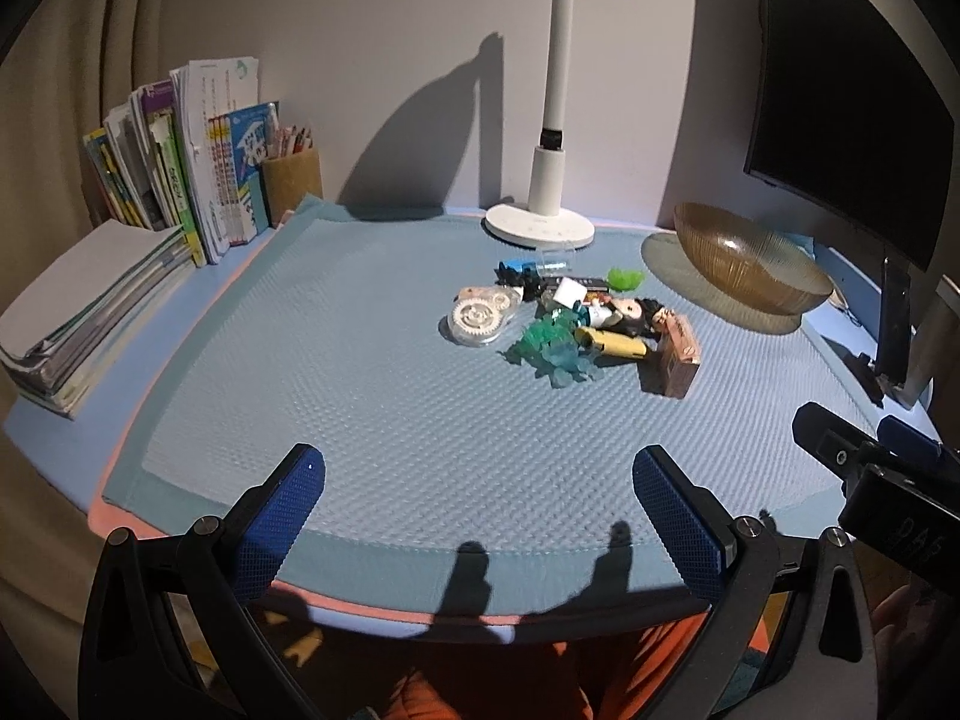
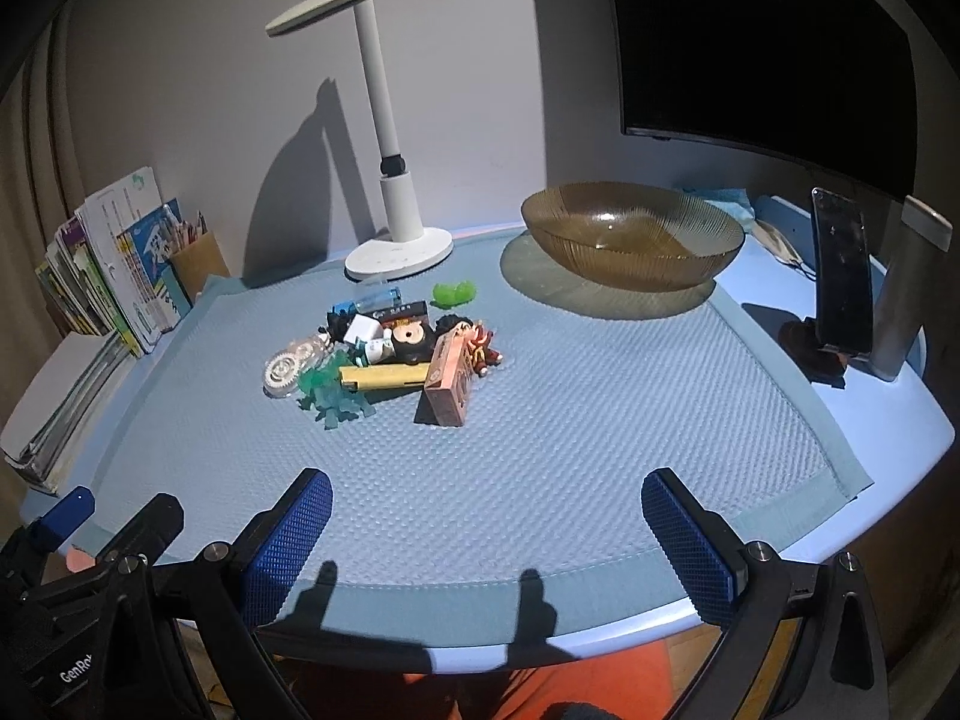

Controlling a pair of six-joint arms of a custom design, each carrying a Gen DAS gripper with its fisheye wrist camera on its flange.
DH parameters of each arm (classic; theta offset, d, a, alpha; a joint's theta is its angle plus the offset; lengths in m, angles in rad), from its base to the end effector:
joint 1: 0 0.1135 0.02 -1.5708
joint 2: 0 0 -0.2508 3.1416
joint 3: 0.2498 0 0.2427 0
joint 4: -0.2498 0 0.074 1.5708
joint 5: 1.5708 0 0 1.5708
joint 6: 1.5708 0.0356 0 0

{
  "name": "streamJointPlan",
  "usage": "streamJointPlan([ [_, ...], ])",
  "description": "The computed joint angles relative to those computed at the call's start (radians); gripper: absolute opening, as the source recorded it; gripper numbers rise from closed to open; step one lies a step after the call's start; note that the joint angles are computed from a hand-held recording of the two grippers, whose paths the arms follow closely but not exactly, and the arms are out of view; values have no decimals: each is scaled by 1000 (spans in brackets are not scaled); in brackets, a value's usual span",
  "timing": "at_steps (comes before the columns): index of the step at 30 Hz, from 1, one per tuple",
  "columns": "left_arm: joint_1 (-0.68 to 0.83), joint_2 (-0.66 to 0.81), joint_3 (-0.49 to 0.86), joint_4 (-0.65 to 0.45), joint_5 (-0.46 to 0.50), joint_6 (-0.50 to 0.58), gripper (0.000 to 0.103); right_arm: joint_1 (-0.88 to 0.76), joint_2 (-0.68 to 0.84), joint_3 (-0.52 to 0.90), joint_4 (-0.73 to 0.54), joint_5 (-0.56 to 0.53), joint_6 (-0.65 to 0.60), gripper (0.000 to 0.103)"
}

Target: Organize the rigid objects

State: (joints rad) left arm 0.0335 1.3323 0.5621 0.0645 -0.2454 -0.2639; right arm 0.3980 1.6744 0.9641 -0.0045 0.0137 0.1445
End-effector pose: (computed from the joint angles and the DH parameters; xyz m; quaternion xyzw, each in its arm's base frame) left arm 0.2535 0.0171 0.1661 -0.1842 0.8835 0.0626 0.4261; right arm 0.3193 0.1337 0.1833 -0.1122 0.9028 0.1052 0.4015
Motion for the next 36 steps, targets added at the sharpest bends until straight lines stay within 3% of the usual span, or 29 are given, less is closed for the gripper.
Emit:
streamJointPlan([
  [7,14,79,4,82,2,31,102,22,85,57,-3,32,-15,103],
  [22,140,331,171,84,113,71,102,22,344,330,-120,48,-13,103],
  [29,195,389,271,35,158,125,102,6,391,417,-160,40,-22,103],
  [36,264,521,513,-112,323,271,102,-27,457,568,-278,-66,-47,103],
])
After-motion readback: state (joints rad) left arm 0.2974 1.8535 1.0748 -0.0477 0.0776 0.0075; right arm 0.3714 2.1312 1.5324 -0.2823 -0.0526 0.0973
